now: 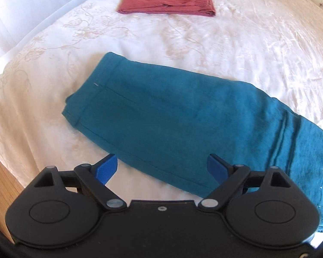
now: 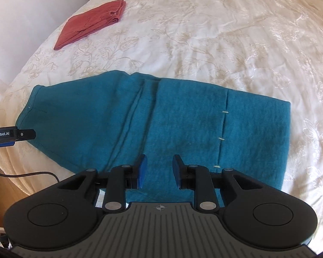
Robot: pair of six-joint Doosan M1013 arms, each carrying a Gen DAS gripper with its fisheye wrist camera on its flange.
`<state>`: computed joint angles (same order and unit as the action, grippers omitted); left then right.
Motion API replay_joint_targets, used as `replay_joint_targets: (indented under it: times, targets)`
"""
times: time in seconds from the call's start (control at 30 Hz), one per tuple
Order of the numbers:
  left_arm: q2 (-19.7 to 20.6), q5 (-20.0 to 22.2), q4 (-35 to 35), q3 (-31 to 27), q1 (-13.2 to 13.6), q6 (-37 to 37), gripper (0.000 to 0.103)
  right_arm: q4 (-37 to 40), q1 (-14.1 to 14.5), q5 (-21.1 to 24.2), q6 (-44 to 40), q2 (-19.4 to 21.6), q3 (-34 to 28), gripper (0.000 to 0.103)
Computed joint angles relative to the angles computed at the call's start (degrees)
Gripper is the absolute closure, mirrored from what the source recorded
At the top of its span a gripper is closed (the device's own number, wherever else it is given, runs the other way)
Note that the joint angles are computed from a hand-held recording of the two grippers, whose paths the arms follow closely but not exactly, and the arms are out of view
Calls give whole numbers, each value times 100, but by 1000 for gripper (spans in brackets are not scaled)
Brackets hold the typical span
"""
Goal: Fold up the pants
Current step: 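Move the left gripper to the trouser hem and close on it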
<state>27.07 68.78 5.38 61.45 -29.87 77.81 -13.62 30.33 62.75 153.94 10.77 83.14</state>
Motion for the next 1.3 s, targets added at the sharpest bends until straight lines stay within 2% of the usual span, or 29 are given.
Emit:
replay_joint_targets:
  times: [0.17, 0.4, 0.7, 0.9, 1.0, 1.07, 1.1, 1.2, 1.3]
  targets:
    - [19, -284, 36, 3, 320, 450, 12, 54, 131, 166, 13, 450, -568, 77]
    - [188, -334, -174, -118, 677, 1037, 12, -34, 325, 401, 230, 910, -1215, 77]
    - [348, -646, -546, -327, 880, 2526, 9, -101, 411, 705, 573, 1346, -1773, 77]
    - [514, -74, -1101, -568, 1010, 3003, 9, -69, 406, 878, 520, 1557, -2086, 77]
    - [538, -76, -1123, -547, 1020, 2947, 10, -19, 389, 886, 499, 1629, -2201, 77]
    - [552, -155, -1181, -559, 1026, 2929, 16, 33, 368, 944, 324, 1719, -2344, 77]
    - [566, -153, -1294, -587, 1043, 2964, 26, 47, 358, 998, 204, 1782, -2446, 77]
    - [661, 72, -1612, -741, 1083, 3169, 46, 118, 304, 1021, -114, 1943, -2709, 77]
    - [614, -74, -1451, -628, 1038, 3323, 49, 222, 231, 1019, -512, 2141, -3026, 77]
